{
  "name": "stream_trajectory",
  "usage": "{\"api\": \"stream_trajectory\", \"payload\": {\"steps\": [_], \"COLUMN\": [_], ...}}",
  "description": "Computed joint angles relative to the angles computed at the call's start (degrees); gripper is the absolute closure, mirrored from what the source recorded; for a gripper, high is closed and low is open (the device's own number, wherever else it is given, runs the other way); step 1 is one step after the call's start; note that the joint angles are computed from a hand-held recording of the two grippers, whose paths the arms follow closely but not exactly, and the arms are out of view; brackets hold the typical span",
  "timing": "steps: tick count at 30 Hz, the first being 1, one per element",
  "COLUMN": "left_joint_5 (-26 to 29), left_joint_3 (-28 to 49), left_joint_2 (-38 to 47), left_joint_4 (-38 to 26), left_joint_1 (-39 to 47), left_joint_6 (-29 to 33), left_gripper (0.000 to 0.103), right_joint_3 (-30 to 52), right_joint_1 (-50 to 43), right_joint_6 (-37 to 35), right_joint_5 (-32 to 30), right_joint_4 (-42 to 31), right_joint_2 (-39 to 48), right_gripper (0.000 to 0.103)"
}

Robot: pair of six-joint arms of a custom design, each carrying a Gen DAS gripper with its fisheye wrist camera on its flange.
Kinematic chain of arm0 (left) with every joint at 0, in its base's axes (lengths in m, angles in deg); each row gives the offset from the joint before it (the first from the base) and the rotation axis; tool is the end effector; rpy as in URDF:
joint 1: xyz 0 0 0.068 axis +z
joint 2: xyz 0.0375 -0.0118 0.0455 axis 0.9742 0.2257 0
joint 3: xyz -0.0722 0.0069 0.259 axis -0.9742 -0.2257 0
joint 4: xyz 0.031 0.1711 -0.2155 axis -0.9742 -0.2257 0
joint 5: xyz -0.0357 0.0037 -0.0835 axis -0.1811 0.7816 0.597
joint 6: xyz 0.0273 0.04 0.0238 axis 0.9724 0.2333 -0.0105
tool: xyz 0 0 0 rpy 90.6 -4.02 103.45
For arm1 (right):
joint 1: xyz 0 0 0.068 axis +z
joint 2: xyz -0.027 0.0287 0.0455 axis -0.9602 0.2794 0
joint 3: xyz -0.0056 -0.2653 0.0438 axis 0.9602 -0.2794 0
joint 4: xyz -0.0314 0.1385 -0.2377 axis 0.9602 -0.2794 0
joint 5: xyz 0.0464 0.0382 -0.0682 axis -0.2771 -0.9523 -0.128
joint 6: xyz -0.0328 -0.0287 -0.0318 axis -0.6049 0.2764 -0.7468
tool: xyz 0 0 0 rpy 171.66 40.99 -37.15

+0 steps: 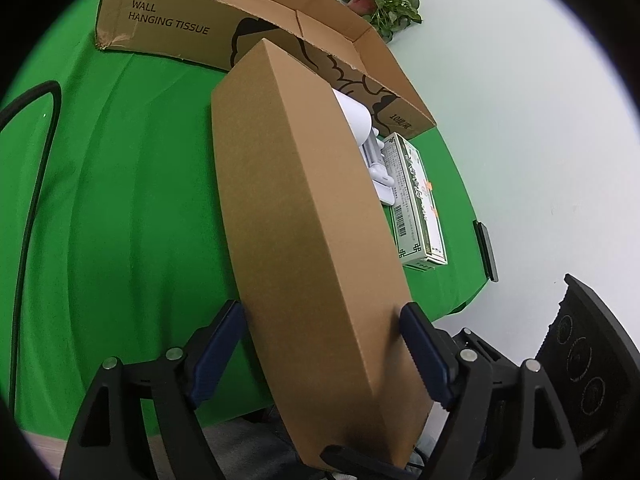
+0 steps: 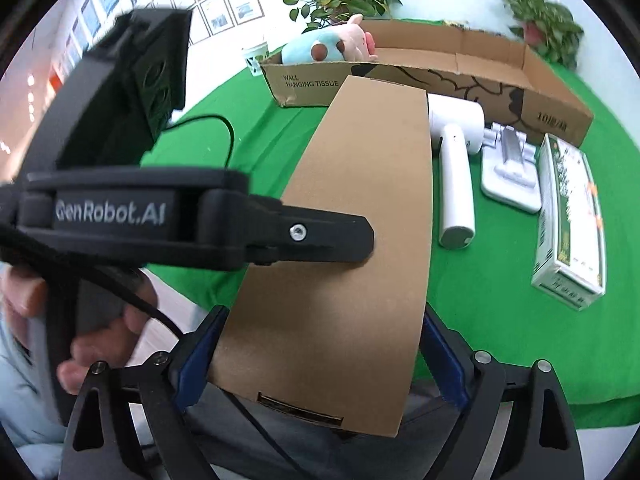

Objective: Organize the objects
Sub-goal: 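Lift the long brown box with the left gripper and tilt it upright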

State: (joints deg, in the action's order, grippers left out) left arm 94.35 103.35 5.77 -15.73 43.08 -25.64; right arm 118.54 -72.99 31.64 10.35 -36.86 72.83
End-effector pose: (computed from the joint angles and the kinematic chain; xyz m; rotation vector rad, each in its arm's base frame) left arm 0.2767 -0.1896 0.1665 -0.4886 2.4814 -0.8361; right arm 0.2720 0.0222 0.1938 -0.9737 2.4676 0.5727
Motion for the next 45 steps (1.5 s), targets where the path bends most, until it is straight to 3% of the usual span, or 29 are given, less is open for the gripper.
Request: {"api": "stream_trajectory", "payload": {"steps": [18, 26, 32, 45], "left_joint_5": [-0.81, -6.48, -8.68, -6.96], "left_joint_3": [-0.8, 5.04, 11.92, 28.33], "left_joint_2": [-2.28, -2.62, -2.2, 2.47], "left_joint_4": [-0.16, -5.14, -9.49, -16.66], "left_joint_1": [-0.08, -1.63, -0.25, 8.95], "left_joint_6": [-1.71, 4.97, 11.37, 23.47], "left_gripper": [0.016, 0.019, 0.021, 0.023], "right_joint_3": [1.25, 1.02, 2.58, 17.6], "right_joint_1": [-3.62, -5.17, -3.66, 3.96], "right_joint_6": [-3.17, -2.94, 1.86, 13.47], "right_joint_5": [-7.32, -9.06, -8.95, -5.64], "right_joint_4": [-5.65, -4.97, -0.39, 9.1], "right_joint_2": [-1.61, -4.88, -7.68, -0.31], "right_gripper": [0.015, 0.015, 0.015, 0.016]}}
